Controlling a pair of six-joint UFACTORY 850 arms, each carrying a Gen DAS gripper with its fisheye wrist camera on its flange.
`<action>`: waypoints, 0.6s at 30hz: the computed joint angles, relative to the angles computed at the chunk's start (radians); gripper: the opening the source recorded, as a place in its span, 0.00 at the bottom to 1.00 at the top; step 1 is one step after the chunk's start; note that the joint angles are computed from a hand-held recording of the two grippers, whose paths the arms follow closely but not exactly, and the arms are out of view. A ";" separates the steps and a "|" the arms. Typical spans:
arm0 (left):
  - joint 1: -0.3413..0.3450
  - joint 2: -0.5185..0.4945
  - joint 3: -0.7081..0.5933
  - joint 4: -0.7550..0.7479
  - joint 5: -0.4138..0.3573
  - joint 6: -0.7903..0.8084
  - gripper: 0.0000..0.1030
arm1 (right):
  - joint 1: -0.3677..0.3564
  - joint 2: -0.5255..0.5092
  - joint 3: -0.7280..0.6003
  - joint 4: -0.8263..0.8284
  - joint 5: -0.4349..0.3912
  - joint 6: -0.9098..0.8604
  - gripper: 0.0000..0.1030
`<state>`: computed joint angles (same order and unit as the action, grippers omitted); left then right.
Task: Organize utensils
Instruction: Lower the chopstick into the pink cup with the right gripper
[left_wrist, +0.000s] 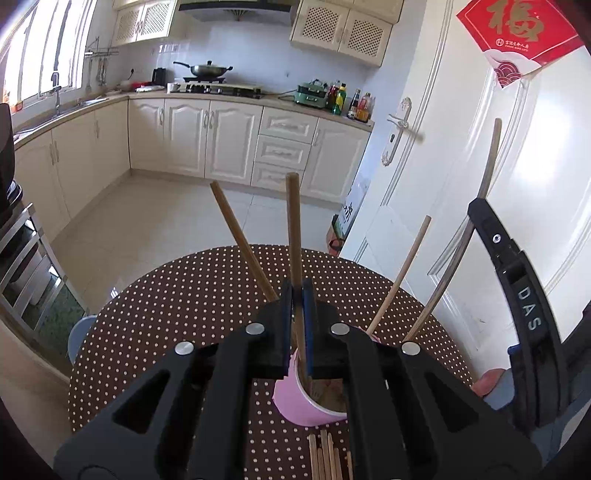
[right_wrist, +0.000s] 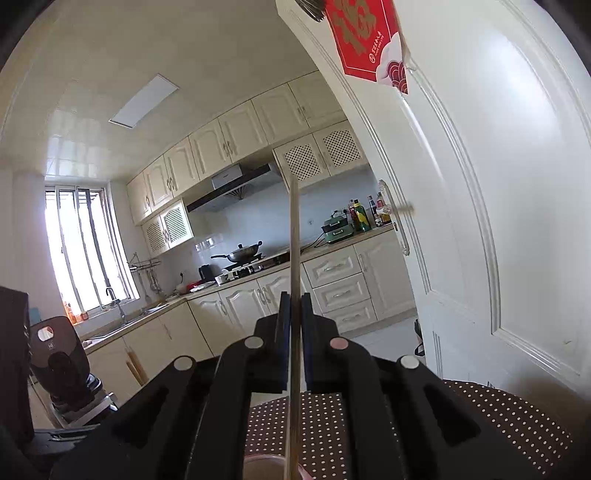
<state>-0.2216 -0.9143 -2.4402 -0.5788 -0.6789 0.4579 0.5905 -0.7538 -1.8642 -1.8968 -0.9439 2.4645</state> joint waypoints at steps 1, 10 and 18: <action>-0.001 0.002 0.007 -0.006 0.009 0.008 0.07 | -0.003 -0.001 0.001 0.004 0.005 0.003 0.04; 0.013 0.012 0.051 -0.120 0.041 0.108 0.08 | -0.026 -0.013 -0.014 0.052 0.099 -0.010 0.04; 0.027 0.100 0.215 -0.246 0.107 0.225 0.09 | -0.022 -0.015 -0.015 0.081 0.140 -0.050 0.05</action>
<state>-0.1950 -0.8142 -2.2254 -0.8248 -0.5715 0.6833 0.5687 -0.7684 -1.8791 -1.8155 -0.8038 2.4149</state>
